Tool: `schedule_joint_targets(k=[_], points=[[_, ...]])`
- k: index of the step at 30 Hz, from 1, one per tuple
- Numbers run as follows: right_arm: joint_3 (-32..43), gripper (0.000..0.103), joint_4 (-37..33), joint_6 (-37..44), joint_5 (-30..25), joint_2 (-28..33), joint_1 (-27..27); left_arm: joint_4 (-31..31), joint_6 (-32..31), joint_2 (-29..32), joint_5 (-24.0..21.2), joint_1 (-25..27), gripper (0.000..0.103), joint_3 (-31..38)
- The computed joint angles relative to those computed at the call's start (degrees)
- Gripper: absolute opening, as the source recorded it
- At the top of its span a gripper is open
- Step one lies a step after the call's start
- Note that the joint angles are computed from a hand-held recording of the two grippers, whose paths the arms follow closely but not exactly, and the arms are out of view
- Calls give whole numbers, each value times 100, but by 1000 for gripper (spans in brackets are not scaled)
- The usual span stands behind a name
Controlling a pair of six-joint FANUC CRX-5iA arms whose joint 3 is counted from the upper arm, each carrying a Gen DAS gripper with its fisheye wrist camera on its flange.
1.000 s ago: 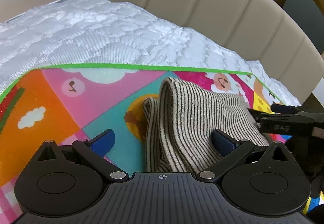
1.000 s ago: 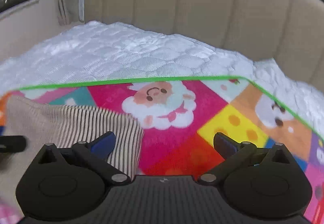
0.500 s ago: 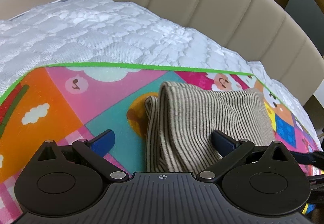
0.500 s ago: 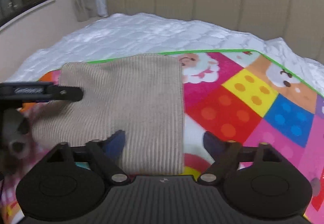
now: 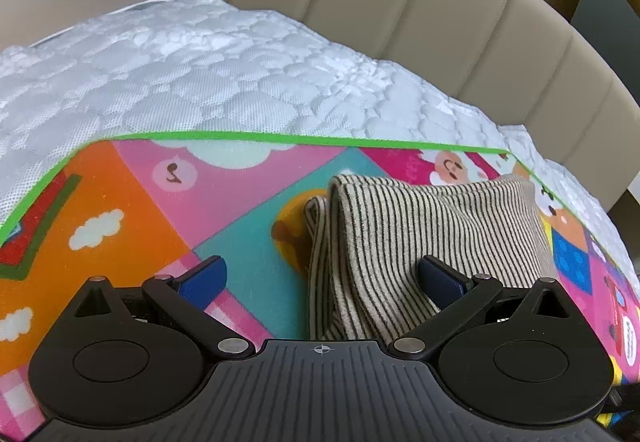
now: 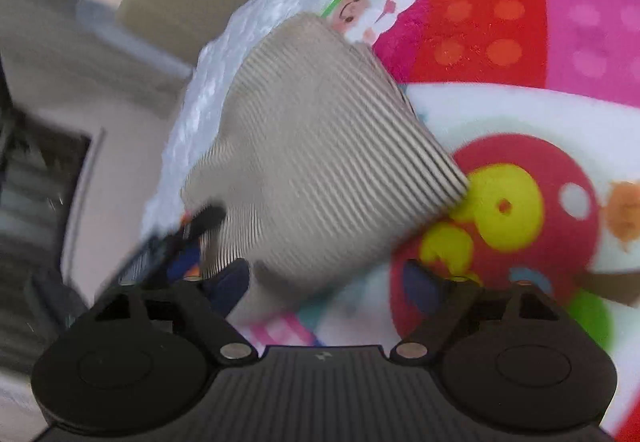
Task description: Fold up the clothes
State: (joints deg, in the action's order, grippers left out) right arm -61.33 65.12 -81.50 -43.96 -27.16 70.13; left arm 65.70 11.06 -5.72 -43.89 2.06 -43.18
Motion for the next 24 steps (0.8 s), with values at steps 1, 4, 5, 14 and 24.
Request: schedule_joint_targets(k=[1, 4, 5, 14, 24], points=[[-82, 73, 176, -151, 202, -31, -198, -26, -14, -35, -5, 26, 103, -4], [-258, 65, 387, 11, 583, -231, -651, -29, -91, -215, 56, 115, 103, -70], [-262, 64, 286, 318, 558, -308, -735, 58, -177, -271, 58, 142, 103, -110], [174, 61, -694, 3903, 123, -464, -1785, 109, -1616, 155, -1074, 19, 103, 561], [-637, 75, 18, 2480, 747, -1022, -1626, -1082, -140, 1216, -1176, -577, 103, 1473]])
